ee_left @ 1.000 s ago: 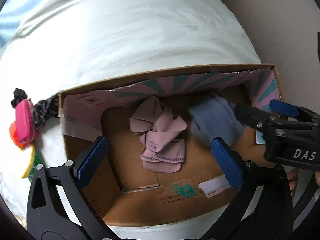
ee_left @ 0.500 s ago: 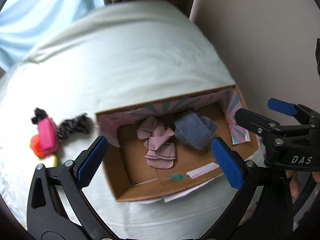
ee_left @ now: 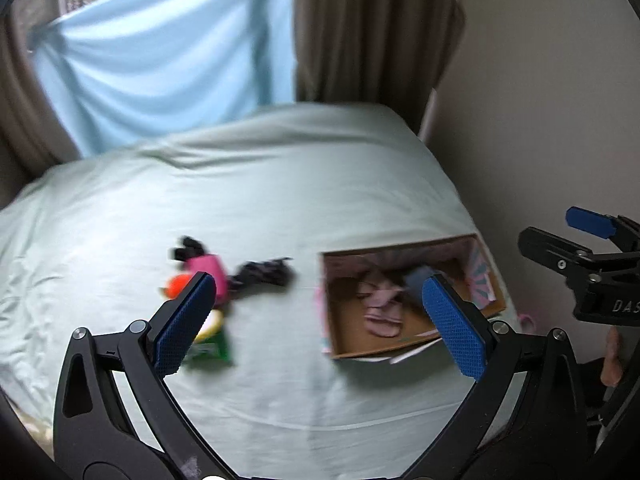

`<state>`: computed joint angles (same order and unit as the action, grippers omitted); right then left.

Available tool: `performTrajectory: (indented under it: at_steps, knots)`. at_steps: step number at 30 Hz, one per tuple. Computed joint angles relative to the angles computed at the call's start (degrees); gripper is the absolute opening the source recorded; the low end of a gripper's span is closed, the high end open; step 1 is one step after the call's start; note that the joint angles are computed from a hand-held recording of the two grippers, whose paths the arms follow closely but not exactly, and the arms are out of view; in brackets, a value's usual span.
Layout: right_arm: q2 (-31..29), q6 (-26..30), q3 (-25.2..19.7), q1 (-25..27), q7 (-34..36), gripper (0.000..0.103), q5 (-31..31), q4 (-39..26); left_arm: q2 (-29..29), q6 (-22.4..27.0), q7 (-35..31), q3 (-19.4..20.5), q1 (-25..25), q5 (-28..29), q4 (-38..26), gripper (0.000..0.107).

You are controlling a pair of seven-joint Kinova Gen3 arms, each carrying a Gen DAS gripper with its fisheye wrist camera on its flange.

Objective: Organize soft objects
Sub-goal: 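Withdraw both tools from the box back toward the remaining items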

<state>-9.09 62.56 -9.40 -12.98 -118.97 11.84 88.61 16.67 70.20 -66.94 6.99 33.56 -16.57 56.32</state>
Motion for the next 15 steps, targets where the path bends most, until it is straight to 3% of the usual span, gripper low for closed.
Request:
performTrajectory:
  at_steps: [7,15]
  knots:
    - [0.29,0.96,-7.84,-4.98,-10.49,0.103,5.22,-2.91,-11.92,-3.17,-0.02,-0.24,-7.17,0.65,12.13,0.103]
    - [5.50,4.38,-13.97,-13.85,-24.24,0.103,15.71,-7.23,-19.19,-5.55,-11.47,-2.19,-19.76,11.01,20.27,0.103]
